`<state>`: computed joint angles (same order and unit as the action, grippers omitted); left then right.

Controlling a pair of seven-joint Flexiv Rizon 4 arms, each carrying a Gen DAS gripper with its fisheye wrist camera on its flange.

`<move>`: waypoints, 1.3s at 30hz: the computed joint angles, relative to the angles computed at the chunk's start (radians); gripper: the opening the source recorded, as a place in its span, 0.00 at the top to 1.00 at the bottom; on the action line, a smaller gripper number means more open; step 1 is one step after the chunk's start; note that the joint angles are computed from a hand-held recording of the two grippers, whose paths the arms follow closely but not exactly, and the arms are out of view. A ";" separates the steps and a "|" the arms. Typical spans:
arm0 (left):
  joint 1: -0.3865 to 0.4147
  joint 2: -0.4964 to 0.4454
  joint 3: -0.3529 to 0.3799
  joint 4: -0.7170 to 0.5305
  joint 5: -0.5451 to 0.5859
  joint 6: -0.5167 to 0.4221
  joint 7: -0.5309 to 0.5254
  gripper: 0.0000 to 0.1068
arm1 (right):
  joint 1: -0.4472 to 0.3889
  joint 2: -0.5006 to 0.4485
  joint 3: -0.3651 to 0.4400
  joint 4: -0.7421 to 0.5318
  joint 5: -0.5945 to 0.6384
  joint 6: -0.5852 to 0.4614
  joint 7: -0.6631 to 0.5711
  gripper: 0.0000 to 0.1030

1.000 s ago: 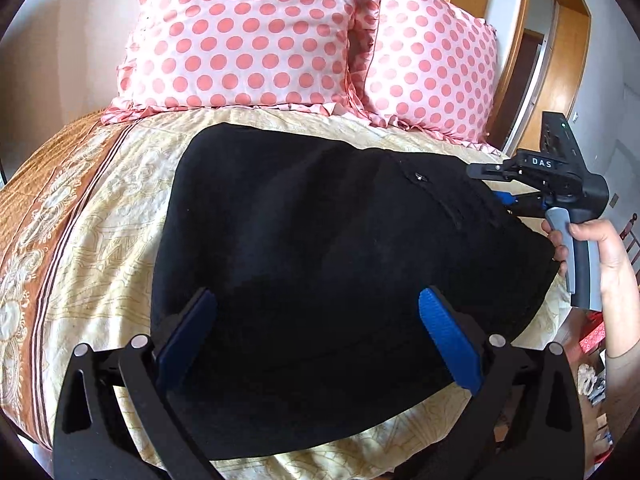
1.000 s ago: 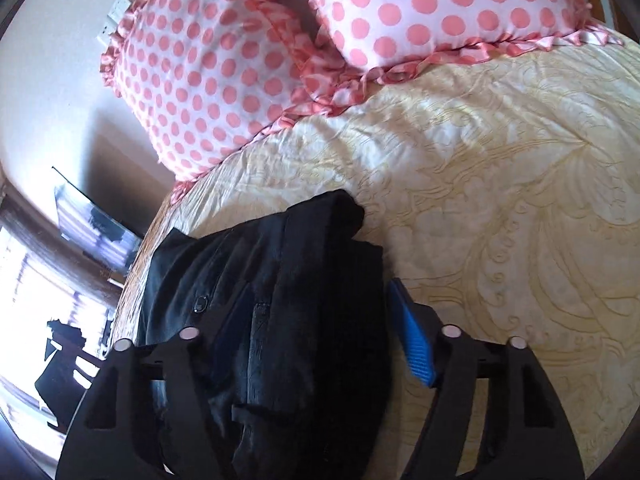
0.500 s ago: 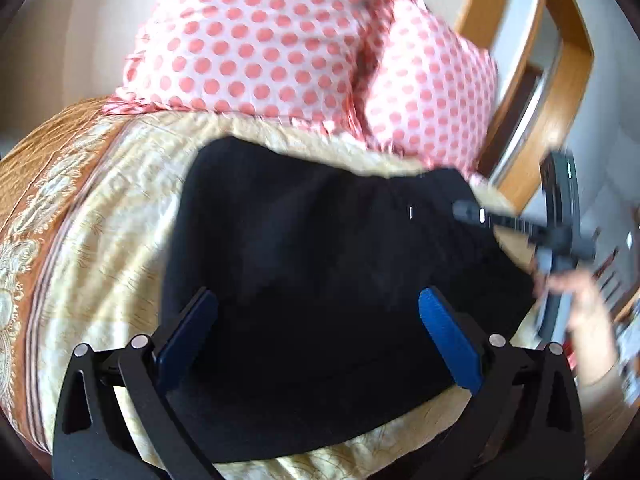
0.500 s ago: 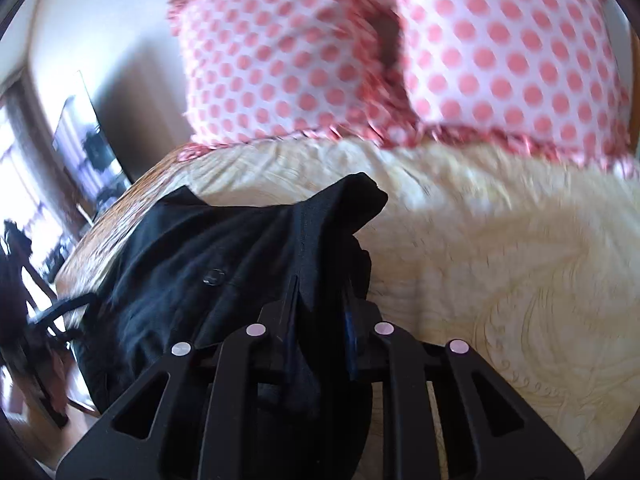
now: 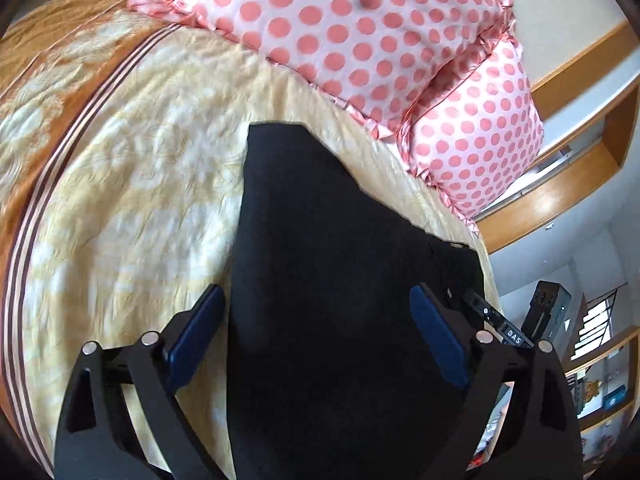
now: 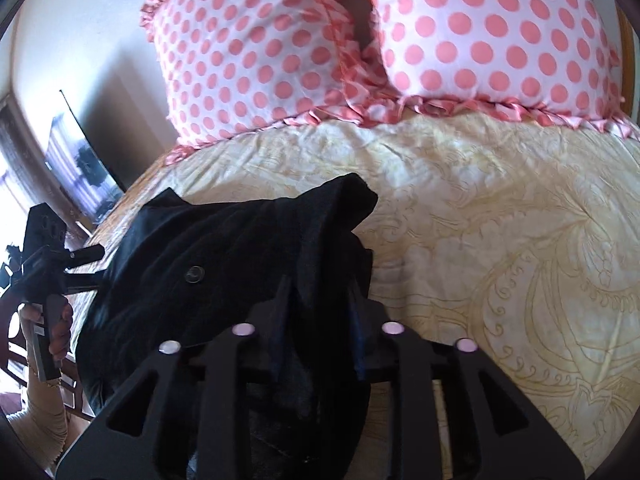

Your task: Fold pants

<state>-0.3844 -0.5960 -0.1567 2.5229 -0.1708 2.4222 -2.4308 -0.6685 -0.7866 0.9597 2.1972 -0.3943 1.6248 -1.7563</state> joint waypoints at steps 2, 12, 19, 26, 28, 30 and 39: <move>0.018 0.011 -0.007 -0.020 0.013 -0.051 0.018 0.18 | 0.004 -0.001 -0.003 -0.008 0.003 -0.016 0.002 0.65; -0.177 0.064 0.088 -0.027 -0.255 -0.150 0.195 0.92 | -0.098 -0.108 0.117 -0.028 0.017 -0.055 -0.070 0.84; -0.223 0.094 0.118 -0.069 -0.369 -0.152 0.341 0.94 | -0.071 -0.146 0.152 -0.097 0.045 -0.055 -0.064 0.85; -0.233 0.054 0.134 -0.184 -0.560 -0.151 0.539 0.94 | 0.112 -0.156 0.046 -0.243 0.053 0.009 0.044 0.85; -0.173 0.044 0.110 -0.195 -0.545 -0.220 0.535 0.94 | 0.192 -0.122 -0.043 -0.280 0.076 -0.037 0.109 0.85; -0.161 0.024 0.114 -0.208 -0.564 -0.295 0.536 0.90 | 0.269 -0.082 -0.130 -0.292 0.114 -0.053 0.142 0.84; -0.512 -0.003 0.249 -0.243 -1.129 -0.183 0.815 0.14 | 0.635 0.146 -0.590 -0.121 0.214 0.244 0.224 0.39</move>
